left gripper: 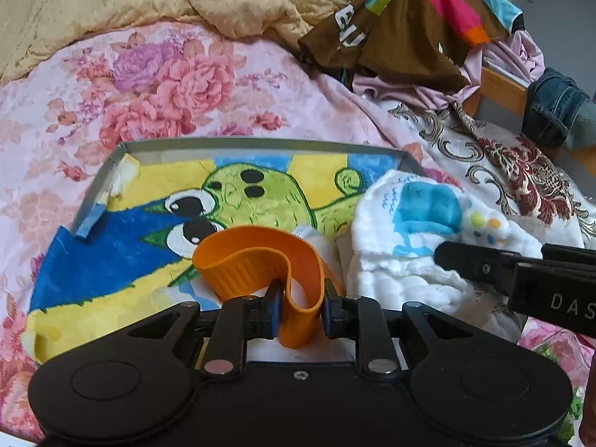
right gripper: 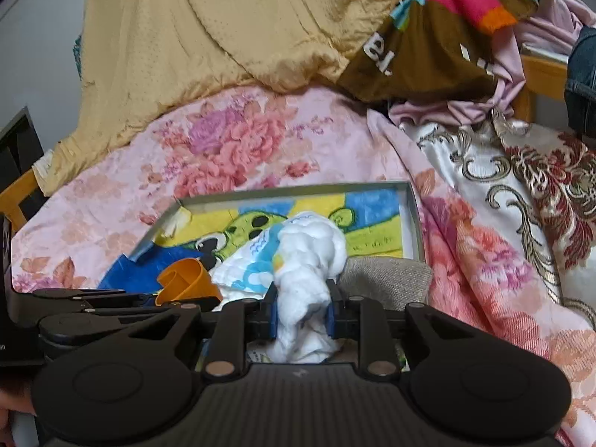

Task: Organize soft objects
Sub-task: 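Carry the orange band with the left tool while the right tool carries the towel to the tray, then lower the band and towel into the cartoon tray and open both tools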

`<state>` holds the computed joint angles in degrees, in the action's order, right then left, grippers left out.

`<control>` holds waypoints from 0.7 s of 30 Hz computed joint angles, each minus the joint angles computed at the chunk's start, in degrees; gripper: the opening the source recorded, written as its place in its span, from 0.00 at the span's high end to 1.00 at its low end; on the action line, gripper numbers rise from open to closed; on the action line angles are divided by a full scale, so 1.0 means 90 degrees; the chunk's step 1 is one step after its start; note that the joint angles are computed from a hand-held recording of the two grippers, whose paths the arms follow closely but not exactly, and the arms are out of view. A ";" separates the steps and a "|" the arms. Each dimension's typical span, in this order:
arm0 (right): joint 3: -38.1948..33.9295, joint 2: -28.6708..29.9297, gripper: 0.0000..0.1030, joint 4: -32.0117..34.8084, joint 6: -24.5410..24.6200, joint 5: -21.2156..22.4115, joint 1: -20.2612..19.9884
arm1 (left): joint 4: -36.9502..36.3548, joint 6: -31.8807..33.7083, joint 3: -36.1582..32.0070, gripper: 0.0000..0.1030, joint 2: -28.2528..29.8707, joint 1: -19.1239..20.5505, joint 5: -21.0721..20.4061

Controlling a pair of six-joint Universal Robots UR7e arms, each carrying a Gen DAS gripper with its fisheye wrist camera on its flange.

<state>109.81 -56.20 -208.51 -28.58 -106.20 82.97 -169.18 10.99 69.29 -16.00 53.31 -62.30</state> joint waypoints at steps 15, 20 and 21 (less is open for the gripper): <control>0.0064 0.0037 0.50 -0.0391 -0.0072 0.0110 -0.0007 | -0.0628 -0.0226 0.0483 0.62 -0.0274 -0.0021 -0.0070; 0.0130 -0.0003 0.41 -0.0622 -0.0208 0.0146 0.0053 | -0.1051 -0.0069 0.0801 0.43 -0.0482 -0.0098 0.0102; 0.0148 -0.0020 0.39 -0.0660 -0.0220 0.0162 0.0061 | -0.1140 -0.0071 0.0853 0.41 -0.0514 -0.0117 0.0156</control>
